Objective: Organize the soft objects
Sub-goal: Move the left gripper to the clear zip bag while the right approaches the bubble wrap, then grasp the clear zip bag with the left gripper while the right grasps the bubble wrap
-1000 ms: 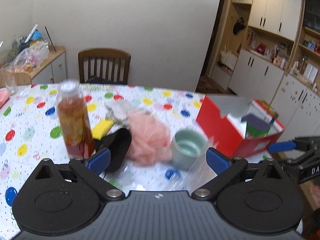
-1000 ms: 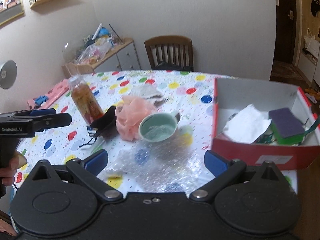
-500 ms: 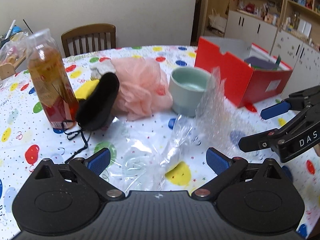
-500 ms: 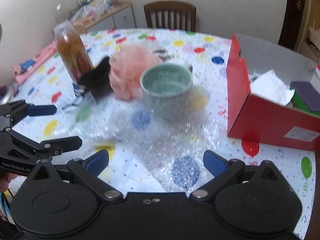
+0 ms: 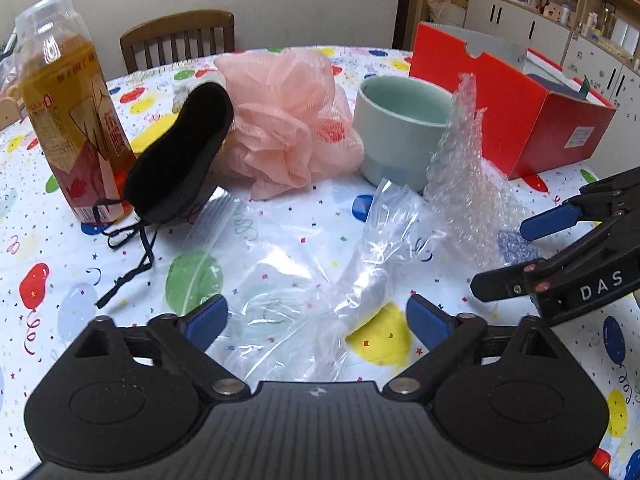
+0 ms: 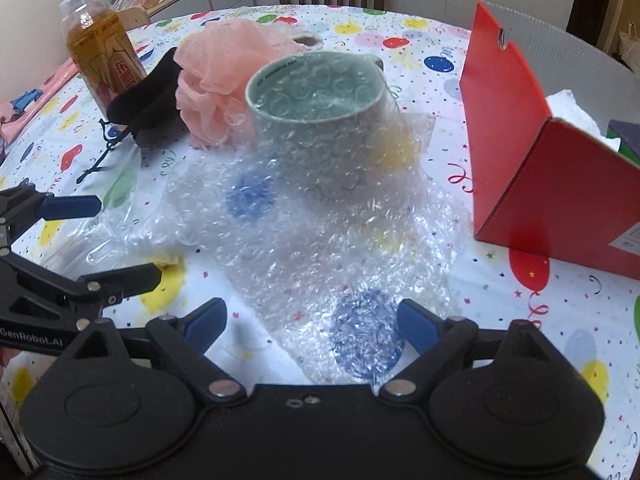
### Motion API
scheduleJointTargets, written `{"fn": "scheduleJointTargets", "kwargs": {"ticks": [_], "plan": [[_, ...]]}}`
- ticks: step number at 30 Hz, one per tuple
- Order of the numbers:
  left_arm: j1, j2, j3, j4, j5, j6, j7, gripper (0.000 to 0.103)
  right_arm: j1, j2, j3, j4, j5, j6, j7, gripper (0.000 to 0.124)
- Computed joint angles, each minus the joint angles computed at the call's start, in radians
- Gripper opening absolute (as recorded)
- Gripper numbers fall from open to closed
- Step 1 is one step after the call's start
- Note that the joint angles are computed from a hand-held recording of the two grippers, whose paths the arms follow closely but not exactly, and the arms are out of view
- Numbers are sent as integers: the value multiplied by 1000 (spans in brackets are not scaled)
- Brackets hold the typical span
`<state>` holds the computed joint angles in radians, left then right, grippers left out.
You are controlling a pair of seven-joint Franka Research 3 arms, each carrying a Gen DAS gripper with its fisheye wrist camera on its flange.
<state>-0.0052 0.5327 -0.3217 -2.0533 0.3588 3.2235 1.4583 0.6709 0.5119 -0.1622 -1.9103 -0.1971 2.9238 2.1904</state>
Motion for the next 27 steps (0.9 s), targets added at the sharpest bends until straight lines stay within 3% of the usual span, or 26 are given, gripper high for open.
{"fn": "scheduleJointTargets", "kwargs": {"ticks": [2,4,7,11,22,24,27], "plan": [[-17,5,19,8,-2,-2,-7,88,-2,10,1,12,3,-9,-2,87],[3,12,0,13,-2,-5,-3,80,4,17,-8,18,-3,-4,3,84],[40,22,-37,18,-5,-10,8,77,16,17,-24,18,-11,-1,17,76],[47,23,-43,20,-14,-9,5,69,44,14,-59,17,-38,-12,63,63],[46,2,-33,13,-42,-22,-27,28,71,-9,-100,-19,-110,7,209,21],[29,-5,-15,10,-46,-25,-39,27,83,-16,-113,-30,-126,15,234,16],[56,-10,-43,-1,-49,-19,-36,24,107,-29,-139,-52,-158,36,277,14]]}}
